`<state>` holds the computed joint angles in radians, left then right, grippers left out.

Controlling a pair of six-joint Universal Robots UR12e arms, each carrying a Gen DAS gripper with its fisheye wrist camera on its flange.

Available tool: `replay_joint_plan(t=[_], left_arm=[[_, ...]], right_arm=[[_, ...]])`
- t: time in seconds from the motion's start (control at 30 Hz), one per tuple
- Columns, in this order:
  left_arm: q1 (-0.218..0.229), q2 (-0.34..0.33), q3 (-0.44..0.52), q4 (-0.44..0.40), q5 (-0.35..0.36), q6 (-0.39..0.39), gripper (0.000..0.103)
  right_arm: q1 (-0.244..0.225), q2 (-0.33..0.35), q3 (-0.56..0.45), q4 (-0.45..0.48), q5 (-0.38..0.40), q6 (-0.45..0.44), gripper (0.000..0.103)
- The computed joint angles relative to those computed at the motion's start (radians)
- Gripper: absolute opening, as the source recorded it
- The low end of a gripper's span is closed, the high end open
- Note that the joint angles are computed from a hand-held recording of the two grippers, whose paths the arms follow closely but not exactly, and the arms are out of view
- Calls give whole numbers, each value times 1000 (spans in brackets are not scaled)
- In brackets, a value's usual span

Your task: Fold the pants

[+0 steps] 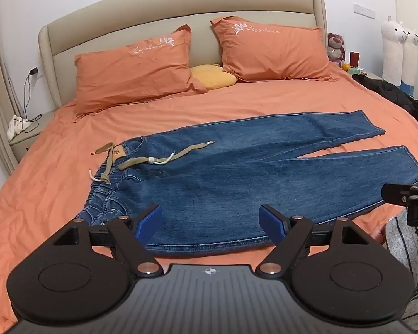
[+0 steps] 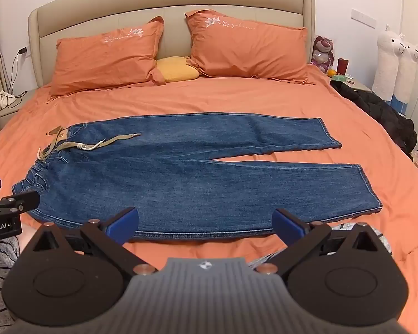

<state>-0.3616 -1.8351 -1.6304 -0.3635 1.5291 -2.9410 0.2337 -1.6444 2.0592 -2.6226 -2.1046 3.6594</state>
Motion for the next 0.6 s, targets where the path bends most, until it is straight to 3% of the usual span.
replay_joint_plan(t=[0.6], left_arm=[[1,3,4,-16,1,-8,93]], right_arm=[[-1,-1,0,-8,-6,-5,98]])
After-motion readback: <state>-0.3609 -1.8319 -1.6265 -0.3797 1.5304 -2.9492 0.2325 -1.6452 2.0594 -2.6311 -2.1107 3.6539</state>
